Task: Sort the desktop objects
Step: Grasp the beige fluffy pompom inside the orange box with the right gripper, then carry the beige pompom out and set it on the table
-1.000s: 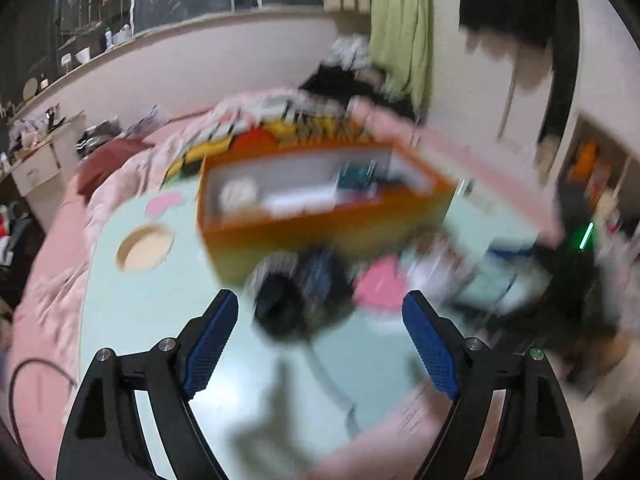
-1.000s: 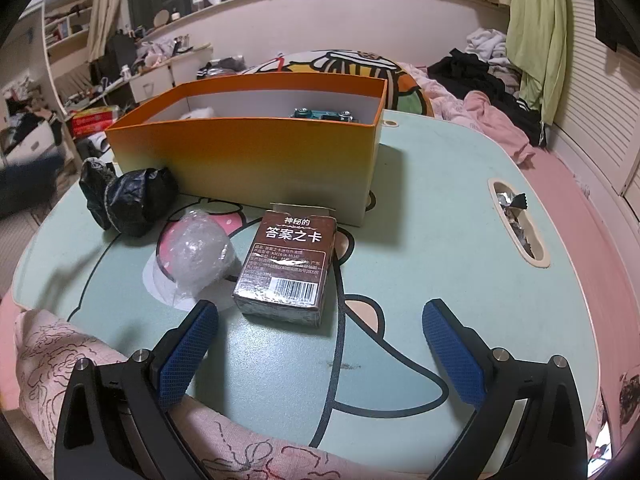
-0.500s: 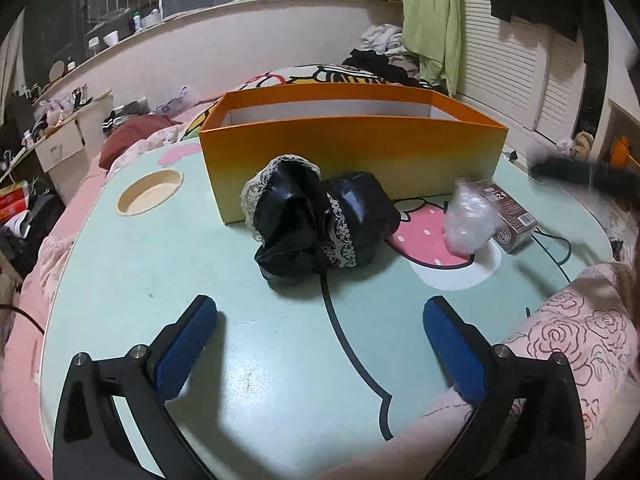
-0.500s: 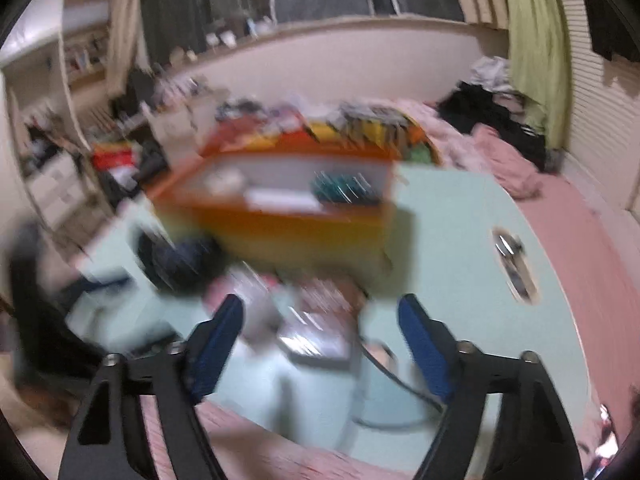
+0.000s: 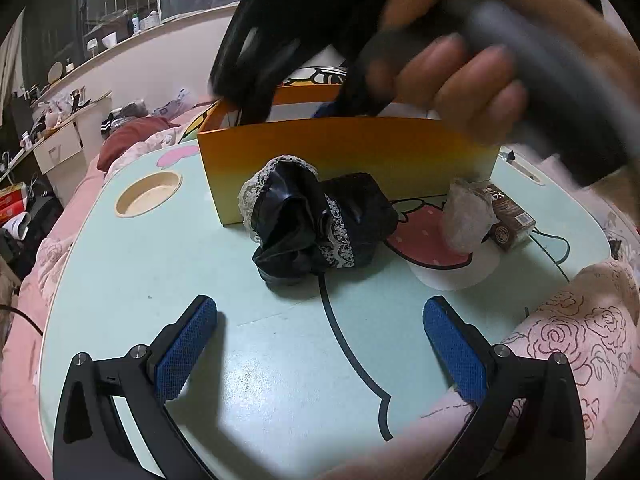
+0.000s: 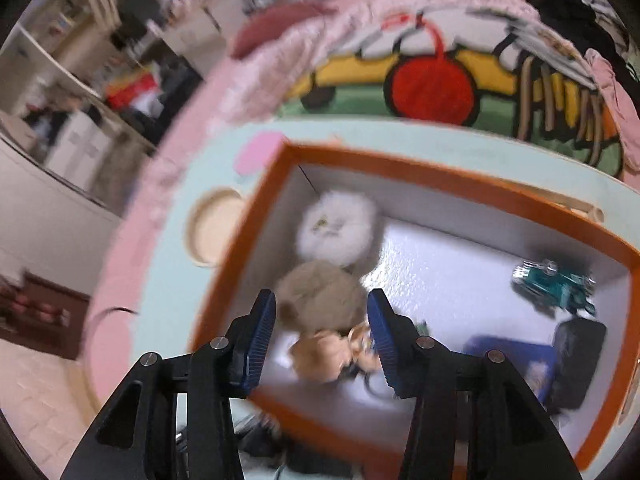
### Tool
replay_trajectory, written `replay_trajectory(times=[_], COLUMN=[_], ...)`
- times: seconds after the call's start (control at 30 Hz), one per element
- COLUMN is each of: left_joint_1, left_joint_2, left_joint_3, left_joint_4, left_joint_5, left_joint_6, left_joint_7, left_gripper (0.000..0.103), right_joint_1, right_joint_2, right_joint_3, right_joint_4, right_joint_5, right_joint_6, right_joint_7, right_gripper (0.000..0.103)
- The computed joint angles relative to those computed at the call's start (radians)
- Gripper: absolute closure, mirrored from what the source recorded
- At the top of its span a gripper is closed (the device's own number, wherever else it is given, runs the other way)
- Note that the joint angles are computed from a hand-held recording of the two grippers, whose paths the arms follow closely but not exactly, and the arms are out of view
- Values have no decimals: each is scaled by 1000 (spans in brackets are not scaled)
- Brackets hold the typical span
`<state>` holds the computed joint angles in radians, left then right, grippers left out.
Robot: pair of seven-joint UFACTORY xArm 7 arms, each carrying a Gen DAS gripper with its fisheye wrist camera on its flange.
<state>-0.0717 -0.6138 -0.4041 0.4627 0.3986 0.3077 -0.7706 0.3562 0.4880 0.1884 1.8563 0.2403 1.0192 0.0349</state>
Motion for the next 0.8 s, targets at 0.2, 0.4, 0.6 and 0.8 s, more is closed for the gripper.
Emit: replay_trajectory(times=[0.2,0.4,0.6,0.8], left_joint_1=[-13,-14,-16,-27], left_joint_2=[-11,-16,-20,-34], left_joint_3=[10,10,12,19], left_joint_4=[-7,-9,-12,-21], left_joint_5=[-9,-15,-20,-28], left_joint_6=[-1,2,4,10], left_joint_7=[10,15,20,30], left_gripper=[0,0,0,0], right_joint_1=[-75,-156,-179,-58], right_joint_2=[-88,-506,-911,-852], right_joint_3=[40,23,-84,-187], right_joint_4=[-133,-534,-1001,-1119], right_joint_5=[145,434,358,451], right_joint_6=[-150,-387,-442,-465], right_joint_7=[-95,-375,-306,-318], right_gripper=[82,82,81,81])
